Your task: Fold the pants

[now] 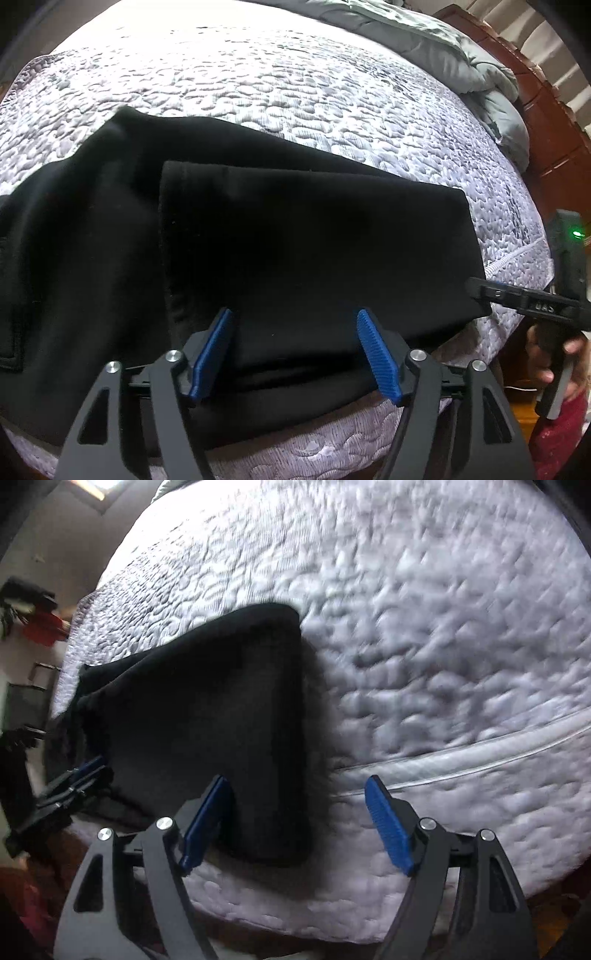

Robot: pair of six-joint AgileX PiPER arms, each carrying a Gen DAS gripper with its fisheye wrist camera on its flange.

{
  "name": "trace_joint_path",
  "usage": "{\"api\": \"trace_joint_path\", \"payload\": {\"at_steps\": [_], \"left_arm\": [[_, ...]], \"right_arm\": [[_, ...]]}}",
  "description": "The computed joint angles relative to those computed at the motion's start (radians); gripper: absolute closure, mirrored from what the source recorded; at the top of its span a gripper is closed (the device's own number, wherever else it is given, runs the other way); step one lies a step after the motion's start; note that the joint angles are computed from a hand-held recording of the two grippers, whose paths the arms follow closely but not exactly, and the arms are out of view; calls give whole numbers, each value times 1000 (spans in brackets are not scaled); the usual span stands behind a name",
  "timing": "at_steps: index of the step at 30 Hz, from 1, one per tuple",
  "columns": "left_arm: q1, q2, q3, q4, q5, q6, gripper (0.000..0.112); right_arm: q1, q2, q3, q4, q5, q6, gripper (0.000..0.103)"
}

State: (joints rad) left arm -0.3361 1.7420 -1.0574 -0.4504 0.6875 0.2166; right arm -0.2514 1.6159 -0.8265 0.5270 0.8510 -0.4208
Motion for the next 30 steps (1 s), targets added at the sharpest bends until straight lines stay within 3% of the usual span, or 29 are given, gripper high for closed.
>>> {"api": "trace_joint_path", "payload": {"at_steps": [2, 4, 5, 8, 11, 13, 15, 18, 23, 27, 30], "left_arm": [[-3, 0, 4, 3, -9, 6, 41], [0, -1, 11, -14, -18, 25, 40], [1, 0, 10, -16, -18, 26, 40], [22, 0, 9, -58, -3, 50, 40], [63, -22, -5, -82, 61, 51, 41], [112, -96, 26, -76, 86, 58, 41], [190, -192, 72, 0, 96, 19, 41], [376, -286, 132, 77, 120, 12, 41], [684, -322, 168, 171, 136, 31, 43], [912, -275, 148, 33, 187, 178, 42], [1017, -205, 144, -77, 190, 285, 42]], "right_arm": [[12, 6, 5, -6, -19, 4, 29], [8, -11, 12, 34, -1, -50, 68], [7, -11, 5, 62, 29, -59, 68], [65, -31, 8, -1, -5, 9, 71], [109, -38, -8, -57, -12, 93, 71], [191, -80, -31, -189, -16, 237, 62], [297, -127, -46, -389, -28, 421, 38], [423, -200, -50, -611, -23, 581, 34], [531, -193, -116, -533, -13, 568, 34], [648, -103, -170, -552, -17, 621, 34], [685, -57, -192, -553, -16, 647, 34]]}}
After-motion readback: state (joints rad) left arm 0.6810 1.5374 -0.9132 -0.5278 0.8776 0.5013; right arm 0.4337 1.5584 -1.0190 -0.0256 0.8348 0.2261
